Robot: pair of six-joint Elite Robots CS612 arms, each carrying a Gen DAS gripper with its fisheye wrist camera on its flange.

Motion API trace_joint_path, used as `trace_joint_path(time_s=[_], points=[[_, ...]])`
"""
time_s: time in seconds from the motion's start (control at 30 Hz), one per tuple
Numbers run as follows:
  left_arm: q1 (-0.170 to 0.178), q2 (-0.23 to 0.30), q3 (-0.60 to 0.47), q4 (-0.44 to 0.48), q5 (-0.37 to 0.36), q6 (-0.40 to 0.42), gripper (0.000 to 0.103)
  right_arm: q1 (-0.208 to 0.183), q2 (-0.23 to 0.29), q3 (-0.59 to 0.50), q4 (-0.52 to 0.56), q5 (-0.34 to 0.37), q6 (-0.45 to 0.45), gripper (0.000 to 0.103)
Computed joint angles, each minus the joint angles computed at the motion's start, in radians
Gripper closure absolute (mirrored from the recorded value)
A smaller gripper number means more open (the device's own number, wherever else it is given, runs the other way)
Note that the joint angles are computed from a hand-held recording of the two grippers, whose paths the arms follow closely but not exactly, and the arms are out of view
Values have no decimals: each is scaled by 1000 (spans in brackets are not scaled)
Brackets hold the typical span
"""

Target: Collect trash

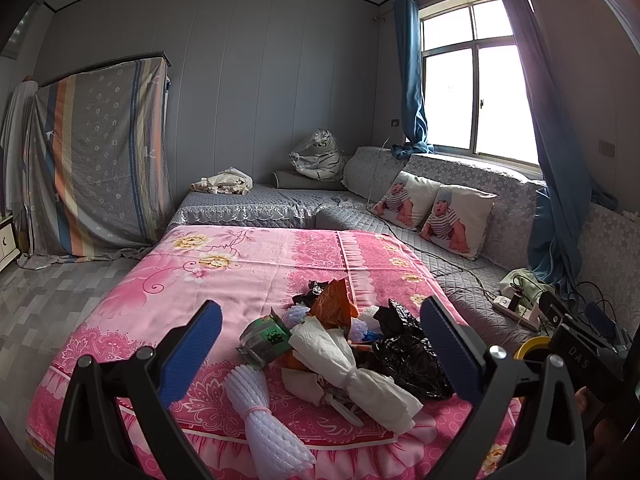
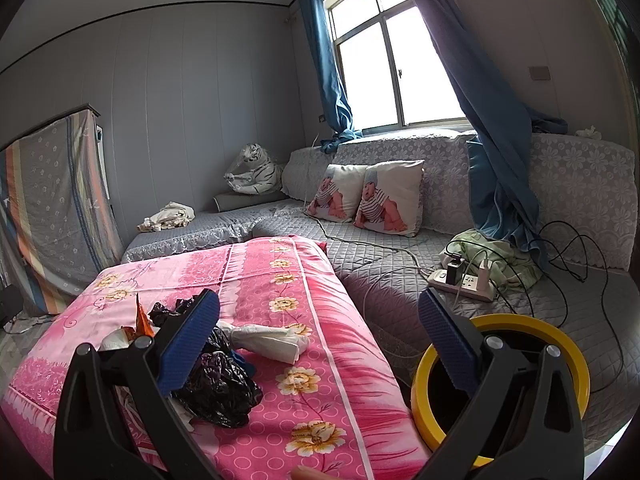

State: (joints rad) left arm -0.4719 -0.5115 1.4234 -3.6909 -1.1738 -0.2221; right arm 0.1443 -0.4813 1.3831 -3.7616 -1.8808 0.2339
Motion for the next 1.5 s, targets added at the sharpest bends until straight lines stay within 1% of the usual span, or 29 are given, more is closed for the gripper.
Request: trace_joint_path(time_s=[0.37, 1.5], points=[[0, 0, 0, 1, -1, -2, 7, 0, 1, -2, 11, 12, 3, 8], [0, 3, -4, 8, -9, -8, 7, 1, 2, -4, 16, 14, 0, 8]])
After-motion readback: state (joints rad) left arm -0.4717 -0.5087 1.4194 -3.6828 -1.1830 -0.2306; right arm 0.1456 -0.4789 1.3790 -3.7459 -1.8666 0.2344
